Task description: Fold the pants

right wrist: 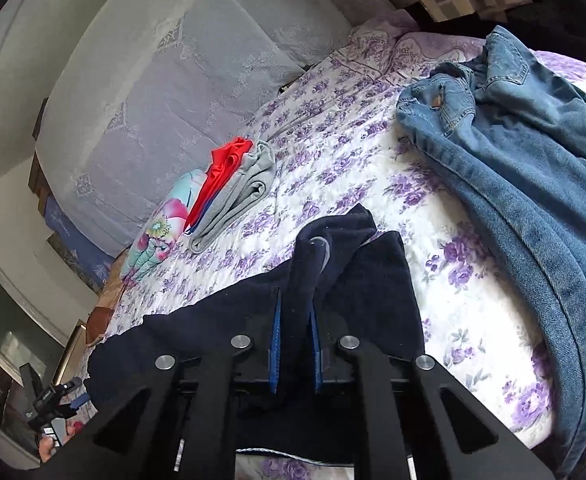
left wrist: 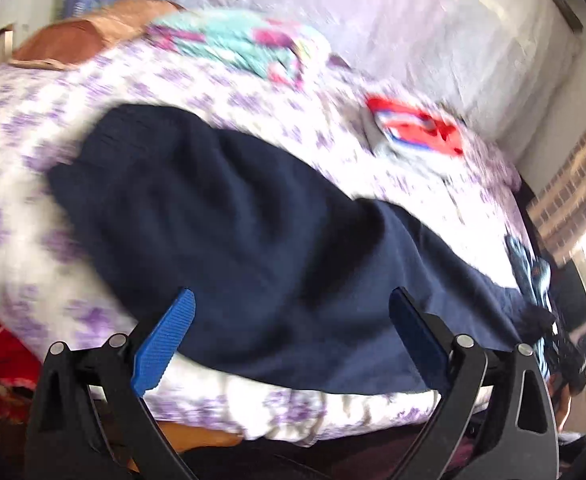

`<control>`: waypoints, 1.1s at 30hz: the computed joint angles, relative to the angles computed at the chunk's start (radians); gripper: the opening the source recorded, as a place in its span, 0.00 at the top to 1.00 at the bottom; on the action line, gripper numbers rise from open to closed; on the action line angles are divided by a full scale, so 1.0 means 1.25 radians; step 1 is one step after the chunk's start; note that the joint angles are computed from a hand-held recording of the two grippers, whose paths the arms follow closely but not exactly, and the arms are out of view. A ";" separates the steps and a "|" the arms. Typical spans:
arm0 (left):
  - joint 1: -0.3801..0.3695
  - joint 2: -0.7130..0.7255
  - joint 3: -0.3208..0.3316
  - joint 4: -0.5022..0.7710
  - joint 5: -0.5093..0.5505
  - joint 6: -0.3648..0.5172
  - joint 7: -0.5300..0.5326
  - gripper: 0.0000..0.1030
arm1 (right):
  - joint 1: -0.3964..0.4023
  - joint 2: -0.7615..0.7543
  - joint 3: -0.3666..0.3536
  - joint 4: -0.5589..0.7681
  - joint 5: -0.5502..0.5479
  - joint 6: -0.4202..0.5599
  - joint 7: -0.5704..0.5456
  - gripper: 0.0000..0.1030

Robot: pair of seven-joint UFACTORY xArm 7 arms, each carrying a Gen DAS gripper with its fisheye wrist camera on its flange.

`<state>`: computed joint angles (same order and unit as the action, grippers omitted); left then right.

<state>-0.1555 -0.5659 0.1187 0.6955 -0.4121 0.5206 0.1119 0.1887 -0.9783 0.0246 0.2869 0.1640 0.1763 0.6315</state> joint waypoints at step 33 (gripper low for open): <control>0.195 0.302 -0.002 0.284 -0.003 0.076 0.003 0.87 | -0.010 -0.124 0.018 0.004 -0.013 0.167 -0.036 0.89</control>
<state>0.0882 -0.1882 0.1157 1.0508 -0.4155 0.6156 0.1155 0.1757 -1.1329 0.0473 0.2913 0.1482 0.3846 0.5867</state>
